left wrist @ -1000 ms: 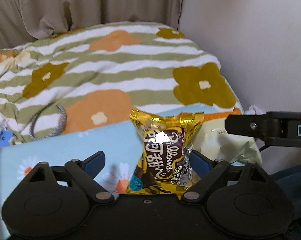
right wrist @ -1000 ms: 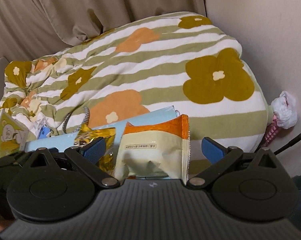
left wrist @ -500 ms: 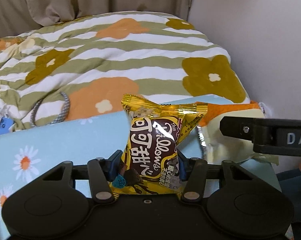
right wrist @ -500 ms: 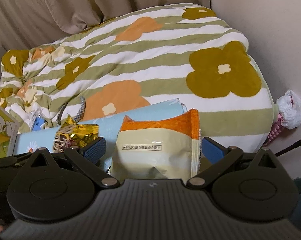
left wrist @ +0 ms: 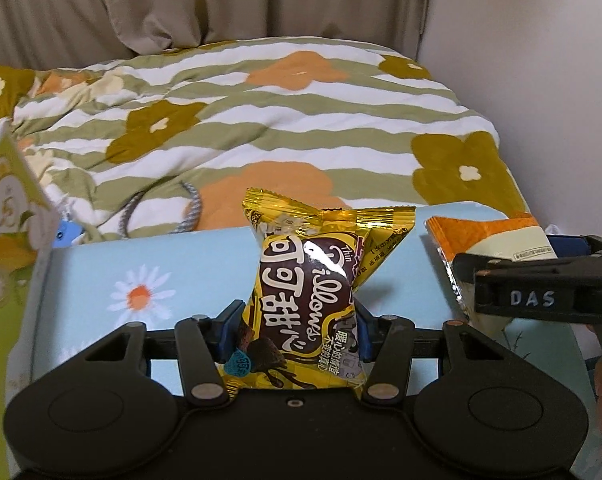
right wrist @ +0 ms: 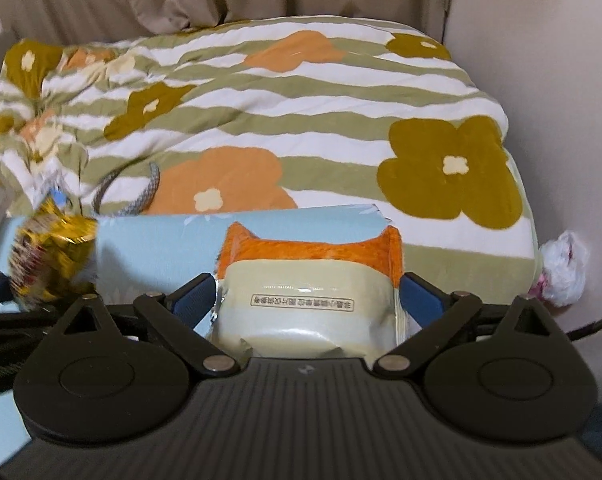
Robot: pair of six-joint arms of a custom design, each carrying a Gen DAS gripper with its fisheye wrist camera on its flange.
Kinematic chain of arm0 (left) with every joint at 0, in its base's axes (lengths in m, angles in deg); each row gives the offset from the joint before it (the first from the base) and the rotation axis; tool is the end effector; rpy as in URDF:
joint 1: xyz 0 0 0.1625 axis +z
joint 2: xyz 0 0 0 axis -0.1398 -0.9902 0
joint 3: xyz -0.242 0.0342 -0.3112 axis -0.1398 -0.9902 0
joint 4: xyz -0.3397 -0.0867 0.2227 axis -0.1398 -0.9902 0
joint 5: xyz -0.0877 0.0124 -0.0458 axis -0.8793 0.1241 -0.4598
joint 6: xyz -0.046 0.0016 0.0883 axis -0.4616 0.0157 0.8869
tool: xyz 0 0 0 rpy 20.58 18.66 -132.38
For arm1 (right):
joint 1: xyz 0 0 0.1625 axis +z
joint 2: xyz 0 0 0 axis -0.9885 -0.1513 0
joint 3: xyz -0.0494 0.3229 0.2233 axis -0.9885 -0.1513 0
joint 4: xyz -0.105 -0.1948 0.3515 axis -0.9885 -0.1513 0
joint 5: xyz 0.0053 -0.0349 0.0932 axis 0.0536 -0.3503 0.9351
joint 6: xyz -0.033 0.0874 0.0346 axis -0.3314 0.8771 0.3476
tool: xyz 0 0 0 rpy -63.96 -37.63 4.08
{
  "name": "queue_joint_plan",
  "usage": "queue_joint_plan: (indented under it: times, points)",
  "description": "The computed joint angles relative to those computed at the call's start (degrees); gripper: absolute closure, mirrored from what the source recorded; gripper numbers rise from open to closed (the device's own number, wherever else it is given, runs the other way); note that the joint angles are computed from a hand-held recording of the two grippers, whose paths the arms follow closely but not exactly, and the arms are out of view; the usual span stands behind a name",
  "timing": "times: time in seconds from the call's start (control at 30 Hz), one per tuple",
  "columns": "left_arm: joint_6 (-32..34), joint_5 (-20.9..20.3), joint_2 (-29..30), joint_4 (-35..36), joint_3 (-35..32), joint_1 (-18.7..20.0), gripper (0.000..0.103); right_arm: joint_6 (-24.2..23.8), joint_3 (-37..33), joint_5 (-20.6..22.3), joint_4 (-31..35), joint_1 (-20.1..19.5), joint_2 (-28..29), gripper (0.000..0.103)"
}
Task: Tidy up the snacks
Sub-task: 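Carry both bags into the yellow box and open both tools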
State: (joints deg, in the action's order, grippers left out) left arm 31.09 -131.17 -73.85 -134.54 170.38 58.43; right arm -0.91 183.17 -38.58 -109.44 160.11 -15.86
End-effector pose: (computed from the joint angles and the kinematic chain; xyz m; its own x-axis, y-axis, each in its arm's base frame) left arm -0.2642 -0.6408 -0.0862 -0.6948 0.2405 -0.6778 0.5420 0.7946 -0.2736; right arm -0.0371 -0.6384 0.1885 -0.7074 0.0640 0.7039 -0.3921 0.7931 -0.4661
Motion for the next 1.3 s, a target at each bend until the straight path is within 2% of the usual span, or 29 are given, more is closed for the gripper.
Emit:
queue_joint_plan:
  times: [0.13, 0.27, 0.37, 0.6, 0.83, 0.97, 1.17, 1.3]
  points:
    - [-1.5, 0.6, -1.5, -0.3, 2.2, -0.2, 0.045, -2.8, 0.5, 0.3, -2.0, 0.0, 0.9, 0.0]
    - [-2.2, 1.0, -3.2, -1.5, 4.6, -0.9, 0.045, -3.9, 0.9, -0.1, -1.4, 0.5, 0.4, 0.008]
    - [-2.5, 1.4, -5.2, -2.8, 6.9, -1.8, 0.045, -2.4, 2.2, 0.8, -0.2, 0.6, -0.9, 0.012]
    - [-4.3, 3.7, -12.4, -5.7, 14.1, -4.6, 0.045, 1.6, 7.4, 4.2, -0.2, 3.3, -5.6, 0.013]
    - [-3.9, 8.0, -23.6, -9.7, 24.1, -7.7, 0.045, 5.0, 11.7, 7.5, -0.7, 10.5, -9.1, 0.013]
    - [-3.1, 10.9, -30.3, -10.1, 28.7, -8.2, 0.045, 8.0, 12.9, 7.4, -1.9, 15.8, -8.7, 0.013]
    - [-1.6, 13.2, -40.2, -9.3, 34.5, -6.8, 0.045, 11.9, 12.6, 5.4, -3.4, 23.5, -5.1, 0.013]
    - [1.4, 11.9, -44.3, -8.9, 36.0, -4.1, 0.044, 15.1, 11.0, 2.9, -4.2, 27.4, -1.3, 0.013]
